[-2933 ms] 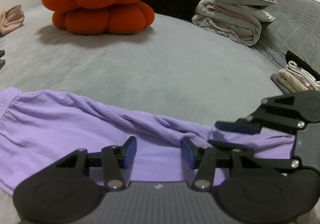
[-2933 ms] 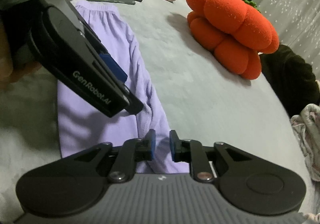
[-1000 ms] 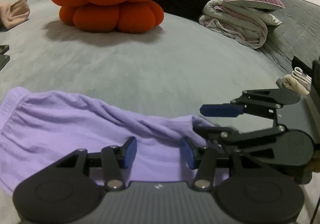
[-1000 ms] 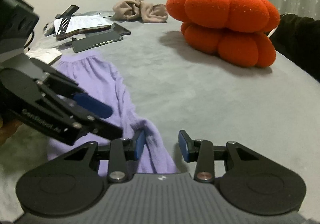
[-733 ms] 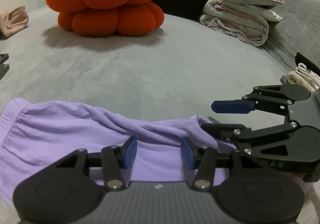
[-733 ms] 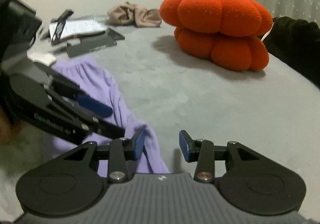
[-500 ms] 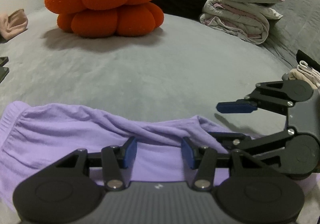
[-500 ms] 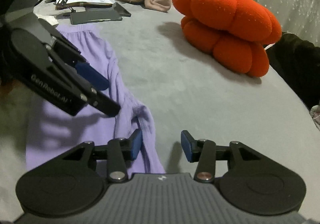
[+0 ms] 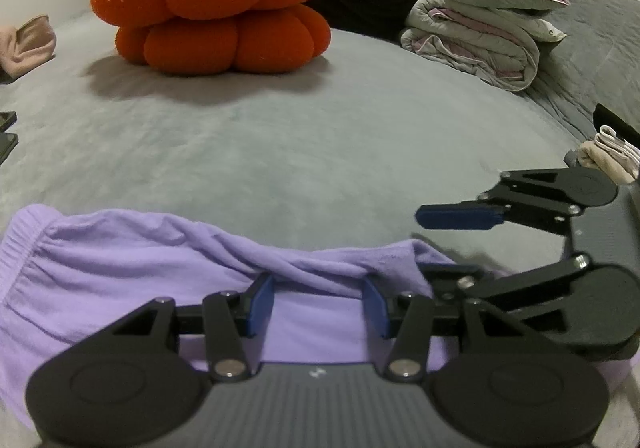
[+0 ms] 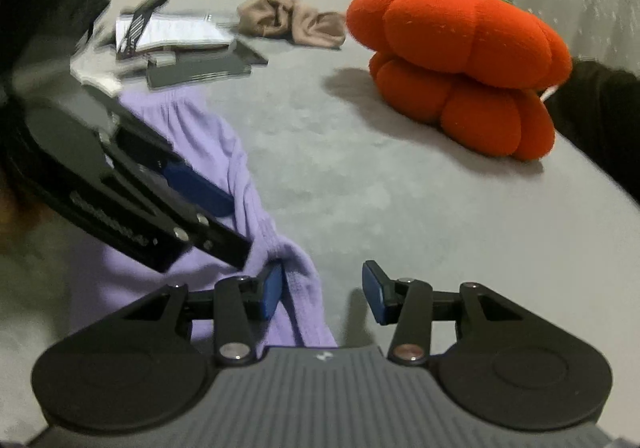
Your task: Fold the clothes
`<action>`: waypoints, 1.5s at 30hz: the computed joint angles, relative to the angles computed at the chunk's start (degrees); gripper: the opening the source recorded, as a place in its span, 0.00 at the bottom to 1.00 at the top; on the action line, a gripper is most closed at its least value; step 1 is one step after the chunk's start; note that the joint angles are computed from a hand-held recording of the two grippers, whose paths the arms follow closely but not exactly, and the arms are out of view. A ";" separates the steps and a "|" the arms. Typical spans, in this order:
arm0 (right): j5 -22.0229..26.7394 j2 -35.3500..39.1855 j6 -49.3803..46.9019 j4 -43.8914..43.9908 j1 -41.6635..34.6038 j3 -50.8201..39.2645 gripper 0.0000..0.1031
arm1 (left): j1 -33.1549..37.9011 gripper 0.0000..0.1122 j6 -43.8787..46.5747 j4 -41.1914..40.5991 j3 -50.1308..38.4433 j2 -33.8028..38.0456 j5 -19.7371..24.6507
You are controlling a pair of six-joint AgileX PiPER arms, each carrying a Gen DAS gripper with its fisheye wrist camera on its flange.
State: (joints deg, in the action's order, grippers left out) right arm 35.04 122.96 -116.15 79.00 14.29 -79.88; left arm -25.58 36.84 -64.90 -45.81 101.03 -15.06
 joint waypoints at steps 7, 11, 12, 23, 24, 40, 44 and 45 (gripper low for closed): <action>1.63 0.19 2.51 4.34 -1.33 -0.59 0.46 | -0.32 0.46 1.86 -1.18 -0.87 1.10 -1.26; -1.11 0.76 0.94 7.80 -0.50 -0.83 0.46 | -1.12 0.48 4.85 -3.50 -1.40 1.61 -2.46; -2.77 0.62 -0.85 9.73 -0.10 -0.26 0.46 | -1.09 0.48 4.94 -3.50 -1.43 1.61 -2.45; -2.62 -0.52 10.55 -17.97 -0.08 -4.23 0.47 | -1.15 0.49 5.91 -3.61 -1.49 1.88 -2.78; -2.38 0.29 11.39 -19.57 0.28 -5.57 0.47 | -1.30 0.49 6.14 -3.76 -1.55 1.99 -2.98; 16.18 12.69 30.85 -18.12 -3.65 -25.47 0.47 | -2.09 0.52 5.70 -3.25 -1.63 2.46 -4.17; 20.06 16.67 42.57 -21.16 -4.36 -33.84 0.47 | -2.49 0.53 4.58 -2.41 -1.56 2.69 -4.92; 20.78 17.59 44.78 -22.18 -4.34 -35.83 0.47 | -2.51 0.54 3.89 -1.78 -1.51 2.72 -5.03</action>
